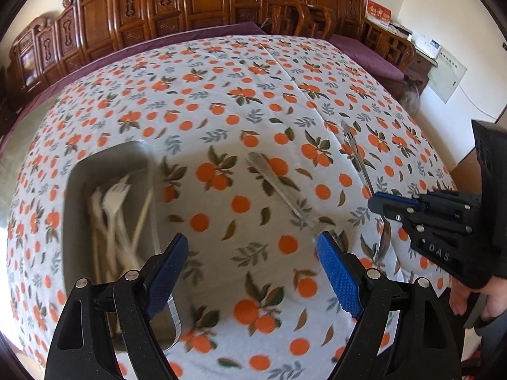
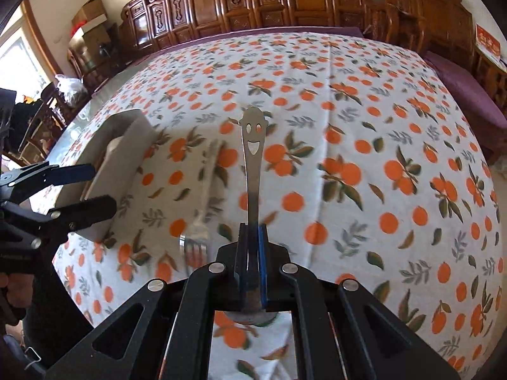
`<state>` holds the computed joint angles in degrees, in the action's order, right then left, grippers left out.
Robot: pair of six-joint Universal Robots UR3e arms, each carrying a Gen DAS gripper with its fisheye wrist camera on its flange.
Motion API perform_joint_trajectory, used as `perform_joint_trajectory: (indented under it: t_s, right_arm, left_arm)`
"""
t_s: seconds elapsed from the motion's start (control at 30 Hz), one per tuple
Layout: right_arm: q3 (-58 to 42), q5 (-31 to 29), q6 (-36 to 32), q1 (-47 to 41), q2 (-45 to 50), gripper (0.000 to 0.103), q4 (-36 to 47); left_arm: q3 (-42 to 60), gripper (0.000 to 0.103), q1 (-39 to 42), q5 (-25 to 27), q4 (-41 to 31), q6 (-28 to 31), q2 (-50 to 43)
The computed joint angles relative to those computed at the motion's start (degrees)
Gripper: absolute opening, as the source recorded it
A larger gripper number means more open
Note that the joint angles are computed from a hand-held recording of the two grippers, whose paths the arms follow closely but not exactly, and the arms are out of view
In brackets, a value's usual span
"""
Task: Organize utensils
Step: 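Close left tool on the metal fork on the cloth while right tool holds the spoon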
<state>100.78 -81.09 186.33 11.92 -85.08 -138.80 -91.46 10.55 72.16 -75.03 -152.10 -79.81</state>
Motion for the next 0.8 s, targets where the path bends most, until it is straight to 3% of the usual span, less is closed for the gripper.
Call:
perform_joint_trajectory:
  t_s: [0.23, 0.4, 0.57, 0.8]
  right_arm:
    - [5.04, 2.98, -1.79, -4.16, -2.25, 0.007, -2.25]
    - [5.87, 4.47, -2.69, -5.66, -2.58, 0.007, -2.90]
    - [6.43, 5.48, -2.75, -6.56, -2.81, 0.007, -3.35]
    - [6.79, 5.48, -2.67, -6.62, -3.15, 0.007, -3.46]
  left_arm:
    - [3.91, 0.079, -6.00, 2.43, 3.54, -6.19, -8.18]
    - [6.35, 0.066, -9.53, 4.29, 4.71, -9.19, -13.49]
    - [8.43, 0.046, -11.29, 5.27, 3.58, -11.01, -17.60]
    - [8.92, 0.039, -12.99, 7.09, 3.61, -11.80, -19.12]
